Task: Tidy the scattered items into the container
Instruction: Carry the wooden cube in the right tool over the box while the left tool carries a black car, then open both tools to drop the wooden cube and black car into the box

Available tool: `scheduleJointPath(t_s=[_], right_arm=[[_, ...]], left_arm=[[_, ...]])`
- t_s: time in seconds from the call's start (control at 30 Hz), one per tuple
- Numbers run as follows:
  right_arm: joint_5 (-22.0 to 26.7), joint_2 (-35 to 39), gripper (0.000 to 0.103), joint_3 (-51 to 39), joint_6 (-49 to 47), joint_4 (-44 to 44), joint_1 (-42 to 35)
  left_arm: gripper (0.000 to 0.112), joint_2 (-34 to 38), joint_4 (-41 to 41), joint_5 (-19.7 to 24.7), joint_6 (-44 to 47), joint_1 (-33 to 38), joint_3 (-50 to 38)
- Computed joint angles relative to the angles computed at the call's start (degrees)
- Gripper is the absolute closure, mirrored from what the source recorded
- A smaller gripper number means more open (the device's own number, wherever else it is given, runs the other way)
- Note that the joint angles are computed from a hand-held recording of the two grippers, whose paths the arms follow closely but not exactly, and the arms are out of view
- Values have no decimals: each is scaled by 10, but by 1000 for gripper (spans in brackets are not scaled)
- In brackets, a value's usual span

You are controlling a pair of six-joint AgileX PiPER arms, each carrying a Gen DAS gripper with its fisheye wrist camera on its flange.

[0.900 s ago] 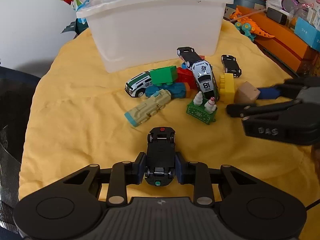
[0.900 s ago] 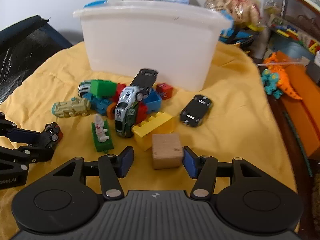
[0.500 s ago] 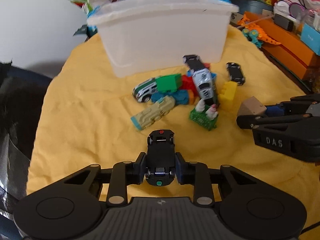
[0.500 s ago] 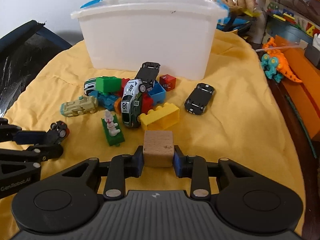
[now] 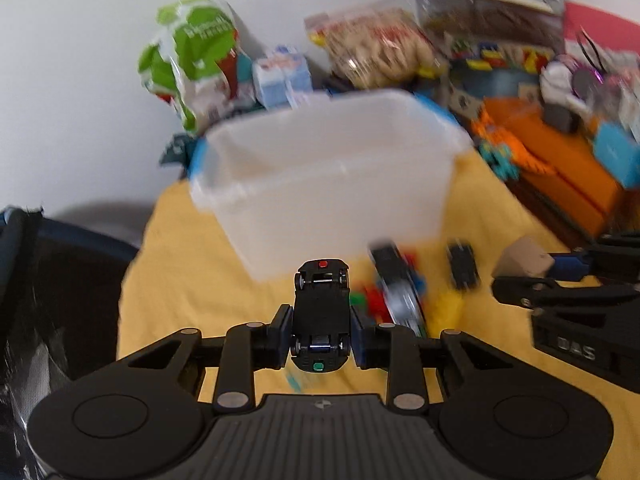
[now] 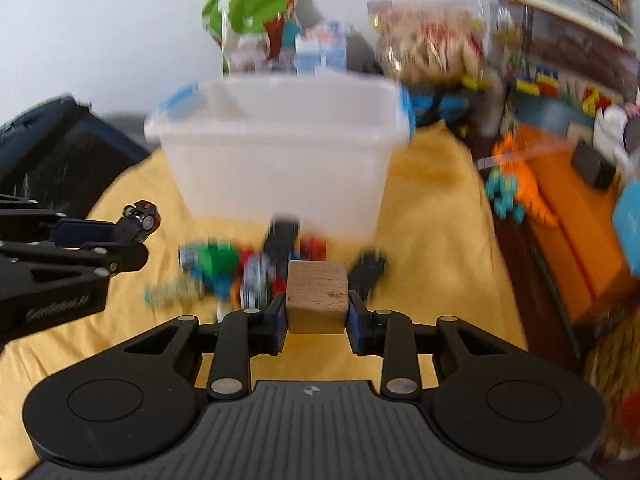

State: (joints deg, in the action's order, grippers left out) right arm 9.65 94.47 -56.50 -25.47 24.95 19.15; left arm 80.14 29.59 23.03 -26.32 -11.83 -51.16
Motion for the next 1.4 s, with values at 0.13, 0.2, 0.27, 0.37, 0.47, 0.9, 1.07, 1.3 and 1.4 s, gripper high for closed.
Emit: scheduleJointPath(t_s=[0.13, 0.2, 0.27, 0.37, 0.47, 0.9, 1.07, 1.3, 1.4], right_arm=[[28, 45, 70, -106, -3, 15, -10], [30, 72, 70, -160, 36, -28, -6], [33, 99, 70, -207, 89, -87, 0], [57, 150, 70, -288, 138, -137, 1], [93, 197, 70, -361, 174, -173, 3], [180, 316, 69, -522, 220, -233, 8], [179, 329, 57, -532, 232, -242, 12], [138, 285, 57, -470, 233, -250, 17], [100, 241, 54, -410, 228, -246, 17]], left_arm=[[79, 62, -12, 12, 31, 25, -115], [79, 97, -14, 21, 42, 31, -172], [79, 134, -19, 33, 53, 37, -223], [79, 185, -26, 49, 64, 46, -286], [79, 236, -36, 64, 86, 53, -343], [78, 363, -90, 92, 139, 74, -465], [72, 362, -54, 89, 112, 65, -459], [70, 299, -62, 54, 82, 69, -396], [58, 241, -61, 22, 87, 67, -331]])
